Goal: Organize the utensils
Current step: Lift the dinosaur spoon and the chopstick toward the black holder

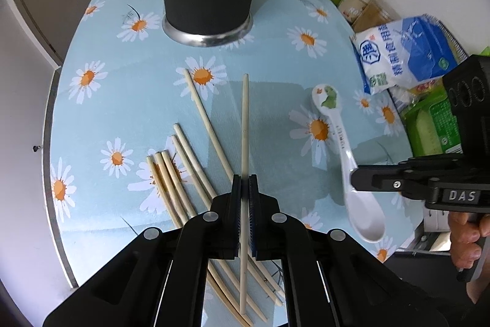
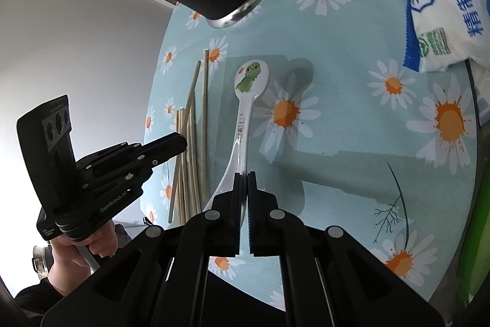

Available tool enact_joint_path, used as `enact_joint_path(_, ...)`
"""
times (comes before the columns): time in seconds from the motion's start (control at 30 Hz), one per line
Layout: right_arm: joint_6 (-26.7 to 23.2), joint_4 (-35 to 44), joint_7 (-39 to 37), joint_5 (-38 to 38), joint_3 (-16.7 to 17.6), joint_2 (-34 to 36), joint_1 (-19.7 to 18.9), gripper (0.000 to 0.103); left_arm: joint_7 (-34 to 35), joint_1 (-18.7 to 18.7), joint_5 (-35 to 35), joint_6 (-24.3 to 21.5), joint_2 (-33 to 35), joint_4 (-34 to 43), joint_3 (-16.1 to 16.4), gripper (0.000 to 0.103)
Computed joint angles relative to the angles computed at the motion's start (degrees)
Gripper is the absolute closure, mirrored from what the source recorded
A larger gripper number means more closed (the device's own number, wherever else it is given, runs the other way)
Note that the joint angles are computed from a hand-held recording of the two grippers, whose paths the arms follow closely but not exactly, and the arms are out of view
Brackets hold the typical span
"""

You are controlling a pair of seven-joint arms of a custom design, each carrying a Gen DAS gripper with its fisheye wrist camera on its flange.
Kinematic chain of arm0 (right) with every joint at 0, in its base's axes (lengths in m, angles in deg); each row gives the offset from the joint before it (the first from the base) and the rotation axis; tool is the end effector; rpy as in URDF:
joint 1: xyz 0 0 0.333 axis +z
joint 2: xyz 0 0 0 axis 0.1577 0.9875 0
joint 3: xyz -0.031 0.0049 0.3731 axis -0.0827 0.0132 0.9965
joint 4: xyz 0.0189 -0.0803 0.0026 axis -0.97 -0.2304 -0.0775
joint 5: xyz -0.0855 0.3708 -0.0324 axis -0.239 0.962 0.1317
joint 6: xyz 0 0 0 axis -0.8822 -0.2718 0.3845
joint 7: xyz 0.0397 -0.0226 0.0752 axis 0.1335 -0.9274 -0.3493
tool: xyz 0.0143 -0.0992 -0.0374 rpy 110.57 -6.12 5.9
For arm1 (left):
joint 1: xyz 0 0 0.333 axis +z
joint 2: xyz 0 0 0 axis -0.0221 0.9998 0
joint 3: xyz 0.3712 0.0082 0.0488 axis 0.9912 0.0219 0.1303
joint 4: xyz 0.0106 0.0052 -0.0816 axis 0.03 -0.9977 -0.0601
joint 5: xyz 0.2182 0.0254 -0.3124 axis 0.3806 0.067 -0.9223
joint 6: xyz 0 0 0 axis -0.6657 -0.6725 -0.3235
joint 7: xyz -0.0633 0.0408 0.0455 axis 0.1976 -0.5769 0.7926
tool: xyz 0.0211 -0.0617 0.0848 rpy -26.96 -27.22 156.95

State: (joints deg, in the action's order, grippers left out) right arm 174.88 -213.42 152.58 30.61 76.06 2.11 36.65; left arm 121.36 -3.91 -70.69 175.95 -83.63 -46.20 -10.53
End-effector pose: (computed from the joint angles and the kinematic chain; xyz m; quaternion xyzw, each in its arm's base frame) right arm 0.4432 0.2727 0.4692 -0.5500 0.7548 0.1456 0.3265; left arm 0.5356 -0.1020 0.5047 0.4374 -0.8808 0.1813 0.0059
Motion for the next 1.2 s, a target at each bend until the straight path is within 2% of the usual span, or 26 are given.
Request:
enact_joint_path(0.17,-0.16,1.49,0.62,-2.32,0.12,0.72,-0.20,0.099,0.46,0.41,-2.74,0.05,-1.33,-0.28,0.60,0.099)
enact_joint_path(0.53,0.64,5.98,0.36,-7.03,0.60,2.54,-0.70,0.099,3.00,0.60,-8.94,3.49,-4.67,-1.56,2.22,0.099)
enact_joint_path(1.0,7.43,11.78,-11.60,-1.78,2.26,4.84,-1.21,0.099,9.87,1.03,-22.51,2.44,-5.78,1.47,4.40,0.099)
enact_joint_path(1.2,11.76,11.94,-13.25,-2.92,2.17,4.16,-1.03,0.099,13.02,1.36,-28.29,2.06,-5.10,3.40,4.52,0.099)
